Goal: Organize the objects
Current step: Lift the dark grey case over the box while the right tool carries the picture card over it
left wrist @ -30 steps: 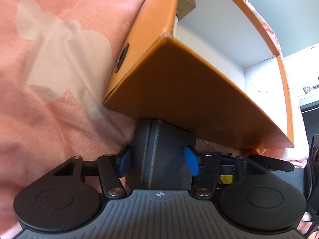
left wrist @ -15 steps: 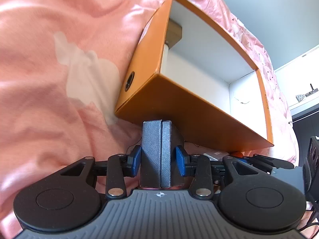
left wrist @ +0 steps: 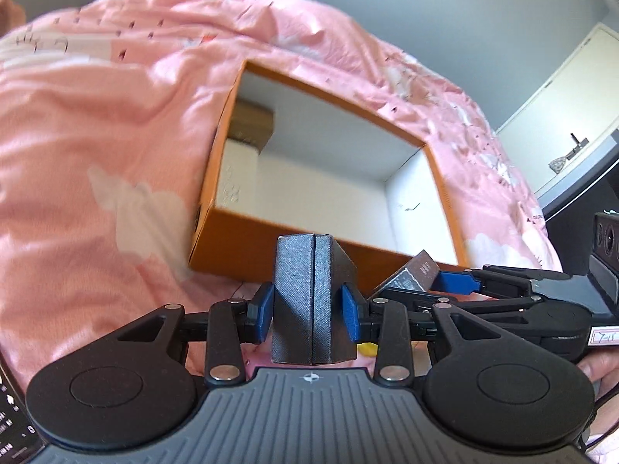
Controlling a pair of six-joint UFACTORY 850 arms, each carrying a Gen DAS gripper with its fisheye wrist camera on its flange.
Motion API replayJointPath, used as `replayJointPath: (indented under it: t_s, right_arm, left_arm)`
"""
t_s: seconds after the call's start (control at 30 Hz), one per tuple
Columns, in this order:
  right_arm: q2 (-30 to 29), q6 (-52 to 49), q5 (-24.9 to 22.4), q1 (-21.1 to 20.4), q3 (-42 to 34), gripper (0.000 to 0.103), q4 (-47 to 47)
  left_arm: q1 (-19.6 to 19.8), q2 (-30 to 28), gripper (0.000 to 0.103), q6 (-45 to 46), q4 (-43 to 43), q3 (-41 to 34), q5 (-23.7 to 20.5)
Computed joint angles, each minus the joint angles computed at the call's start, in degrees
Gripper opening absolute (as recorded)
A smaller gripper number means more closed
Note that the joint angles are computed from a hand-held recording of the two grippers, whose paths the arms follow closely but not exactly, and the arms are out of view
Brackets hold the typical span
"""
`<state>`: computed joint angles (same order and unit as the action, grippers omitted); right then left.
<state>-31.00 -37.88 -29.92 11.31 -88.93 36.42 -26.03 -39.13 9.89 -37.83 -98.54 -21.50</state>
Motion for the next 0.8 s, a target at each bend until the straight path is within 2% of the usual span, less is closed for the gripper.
replayJointPath:
  t_s: [0.2,0.4,0.53,0.67,0.8]
  right_arm:
    - [2.46,-3.84,2.26,0.08,0.10,0.060,4.31]
    - [2.67,-6.20,3.98,-0.82,-1.90,0.060,7.29]
    - [1.35,-3.68,6.11,-1.09,-4.38,0.060,5.80]
    - [-2.20,4.53,5.29,-1.43,-9.10,0.060,-0.72]
    - [-6.38,14.83,3.60,-1.22,-13.64,0.060,-10.54]
  left_arm:
    - [-0.14,1.28,0.042,5.65,-4.42,-0.11,3.26]
    - [-0.26,-0.82,0.042,8.10,-6.43,-4.63,5.99]
    - [-0.48,-3.93,0.042,4.21,-1.55,-9.52,6.77]
    - [-0.57,-9.67,0.042,-4.21,7.61,-17.72,3.67]
    - [-0.46,-16.45,0.042,-8.96,12.56,-26.83,-2.43]
